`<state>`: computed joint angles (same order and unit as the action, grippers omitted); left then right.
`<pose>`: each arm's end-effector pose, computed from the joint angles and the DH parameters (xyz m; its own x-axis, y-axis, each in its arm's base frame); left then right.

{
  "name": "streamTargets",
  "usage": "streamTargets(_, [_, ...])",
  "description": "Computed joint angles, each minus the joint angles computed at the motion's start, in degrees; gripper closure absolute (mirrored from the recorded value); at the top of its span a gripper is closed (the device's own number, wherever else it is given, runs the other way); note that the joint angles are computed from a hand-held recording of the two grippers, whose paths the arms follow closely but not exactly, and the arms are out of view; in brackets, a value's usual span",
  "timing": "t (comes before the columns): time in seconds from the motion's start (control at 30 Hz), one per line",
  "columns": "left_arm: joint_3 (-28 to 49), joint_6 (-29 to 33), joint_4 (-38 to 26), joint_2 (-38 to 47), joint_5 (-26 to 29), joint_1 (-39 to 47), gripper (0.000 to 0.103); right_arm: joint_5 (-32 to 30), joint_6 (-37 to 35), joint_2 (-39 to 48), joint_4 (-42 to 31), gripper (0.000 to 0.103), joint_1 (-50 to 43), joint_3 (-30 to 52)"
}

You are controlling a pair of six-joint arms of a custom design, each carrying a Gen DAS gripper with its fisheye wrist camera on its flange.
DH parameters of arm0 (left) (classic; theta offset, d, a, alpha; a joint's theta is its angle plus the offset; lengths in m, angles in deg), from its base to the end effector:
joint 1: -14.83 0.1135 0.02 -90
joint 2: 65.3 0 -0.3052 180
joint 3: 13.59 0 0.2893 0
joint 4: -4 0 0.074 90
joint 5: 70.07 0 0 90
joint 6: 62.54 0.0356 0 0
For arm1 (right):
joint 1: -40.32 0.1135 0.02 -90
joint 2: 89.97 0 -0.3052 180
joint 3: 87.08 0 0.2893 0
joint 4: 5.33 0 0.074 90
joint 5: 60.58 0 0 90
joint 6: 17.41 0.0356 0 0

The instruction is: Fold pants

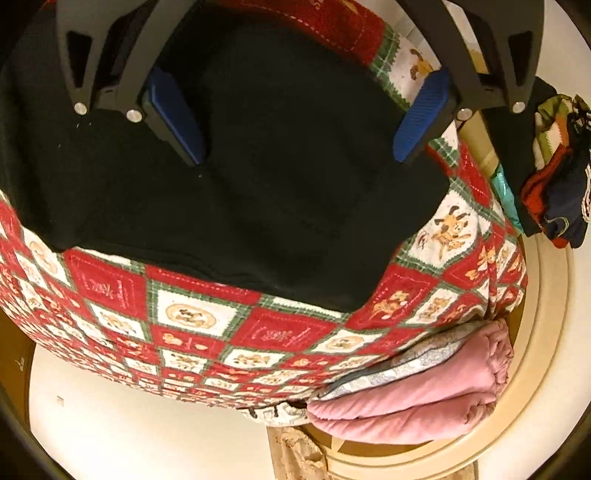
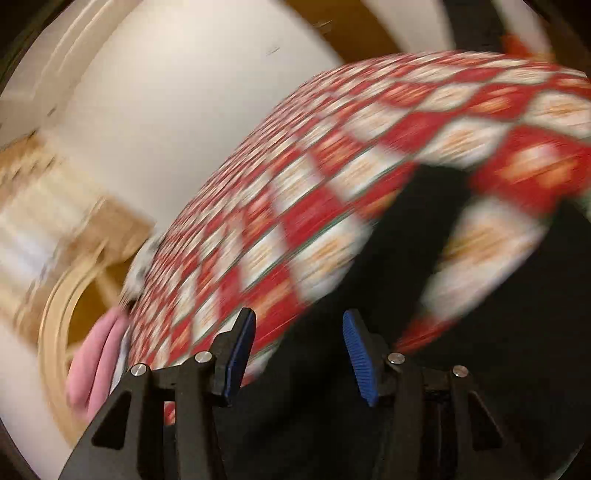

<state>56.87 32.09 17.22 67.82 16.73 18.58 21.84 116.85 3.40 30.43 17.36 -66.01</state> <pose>0.4317 0.0303 -0.0039 -0.7638 0.0307 -0.6447 -0.0400 0.9947 0.0948 0.1986 -0.0790 0.0775 -0.1909 0.8322 -0.5206 0.5897 0.5212 0.6170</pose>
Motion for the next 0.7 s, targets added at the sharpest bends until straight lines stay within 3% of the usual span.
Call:
streamTargets(0.07, [0.81,-0.75,-2.16,-0.15,0.18,0.14,0.000,-4.77,-1.22,-2.38,-3.69,0.052,-11.55,-0.30])
streamTargets(0.13, [1.09,-1.31,-3.03,-0.18,0.31,0.18,0.000,-12.27,-5.39,1.59,-6.08,0.052,-19.69,3.52])
streamTargets(0.17, [1.28,-1.45,-3.49,-0.21,0.26,0.17,0.000,-12.56,-6.85,3.32,-9.53,0.052,-20.96,6.33])
streamTargets(0.27, [1.39,-1.19,-4.04,-0.37,-0.27,-0.02,0.000,-10.89,-11.18,6.86,-14.55,0.055,-22.45,12.23])
streamTargets(0.37, [1.83,-1.06,-4.87,-0.39,-0.58,-0.14,0.000,-4.11,-9.45,8.48,-20.69,0.055,-19.02,17.94])
streamTargets(0.43, [1.99,-1.18,-5.10,-0.32,-0.42,-0.06,0.000,-3.56,-10.53,10.11,-20.35,0.055,-19.59,18.24])
streamTargets(0.5, [2.07,-1.28,-5.22,-0.31,-0.04,0.13,0.000,-1.43,-12.86,10.37,-20.88,0.061,-17.76,18.55])
streamTargets(0.53, [2.07,-1.29,-5.23,-0.29,0.10,0.20,0.000,-0.34,-13.75,10.29,-20.95,0.080,-16.78,18.43])
streamTargets(0.57, [2.15,-1.30,-5.33,-0.27,0.17,0.21,0.000,-0.67,-14.54,10.54,-21.08,0.090,-16.29,18.38])
streamTargets(0.7, [2.43,-0.98,-6.00,-0.32,0.33,0.25,0.000,-3.77,-14.95,5.44,-21.78,0.093,-17.08,14.70])
